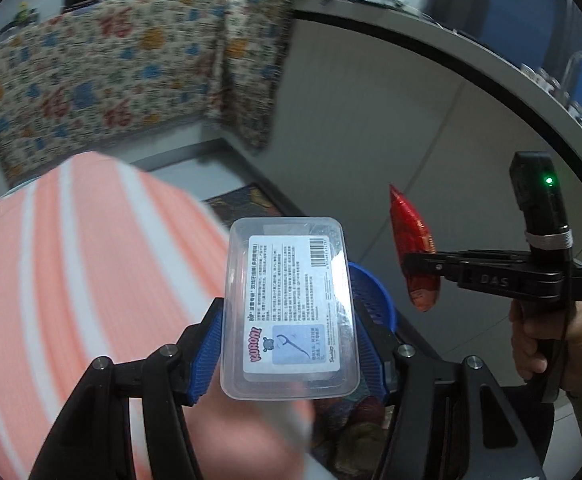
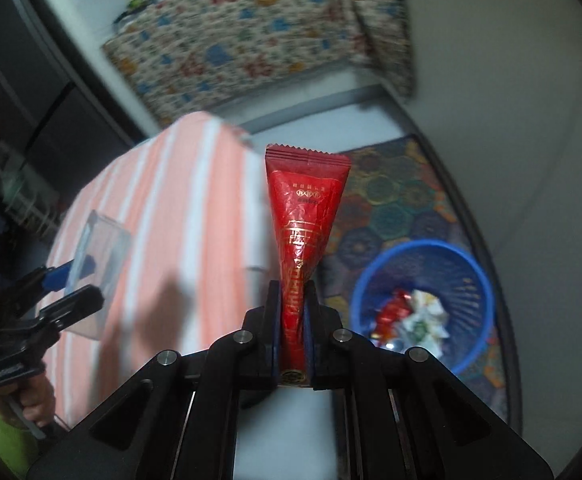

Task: Collect trash
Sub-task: 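Carry the box and red wrapper over the wastebasket and open both tools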

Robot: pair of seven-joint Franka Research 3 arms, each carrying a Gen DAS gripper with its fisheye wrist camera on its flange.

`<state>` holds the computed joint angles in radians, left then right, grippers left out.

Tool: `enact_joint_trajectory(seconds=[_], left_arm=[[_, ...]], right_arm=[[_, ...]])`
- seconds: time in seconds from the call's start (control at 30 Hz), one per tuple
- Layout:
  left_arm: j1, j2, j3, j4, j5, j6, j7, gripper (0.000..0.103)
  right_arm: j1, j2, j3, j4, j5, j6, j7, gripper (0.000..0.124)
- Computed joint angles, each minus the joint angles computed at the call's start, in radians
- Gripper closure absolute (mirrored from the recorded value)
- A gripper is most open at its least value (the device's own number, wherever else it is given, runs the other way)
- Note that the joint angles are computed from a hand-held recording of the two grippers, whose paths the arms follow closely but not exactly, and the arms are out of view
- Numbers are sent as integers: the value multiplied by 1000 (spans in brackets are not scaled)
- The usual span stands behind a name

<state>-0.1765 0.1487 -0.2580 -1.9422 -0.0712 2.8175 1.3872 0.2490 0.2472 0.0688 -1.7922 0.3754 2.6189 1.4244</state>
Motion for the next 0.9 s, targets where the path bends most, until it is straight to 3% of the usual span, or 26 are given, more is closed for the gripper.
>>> enact_joint_trajectory(seconds=[0.2, 0.5, 0.6, 0.63, 0.67, 0.77, 0.9], left_arm=[[-64, 279, -23, 304, 79, -93, -40, 42], [-166, 638, -8, 758, 169, -270, -53, 41], [-186, 731, -7, 898, 166, -336, -43, 38], [-196, 766, -4, 953, 164, -357, -42, 38], [-202, 787, -2, 987, 161, -364, -40, 38], [-208, 760, 13, 946, 167, -309, -52, 38], [-232, 615, 71, 731, 246, -139, -134, 36]], right_arm=[[-76, 51, -33, 18, 35, -36, -13, 116], [-188, 169, -2, 78, 202, -75, -135, 116], [-212, 216, 10, 110, 258, -66, -172, 108], [-218, 226, 12, 113, 272, -52, -179, 96], [-224, 226, 15, 104, 290, -33, -187, 76], [-239, 211, 26, 66, 344, 19, -200, 67], [-206, 149, -1, 2, 307, 88, -162, 50]])
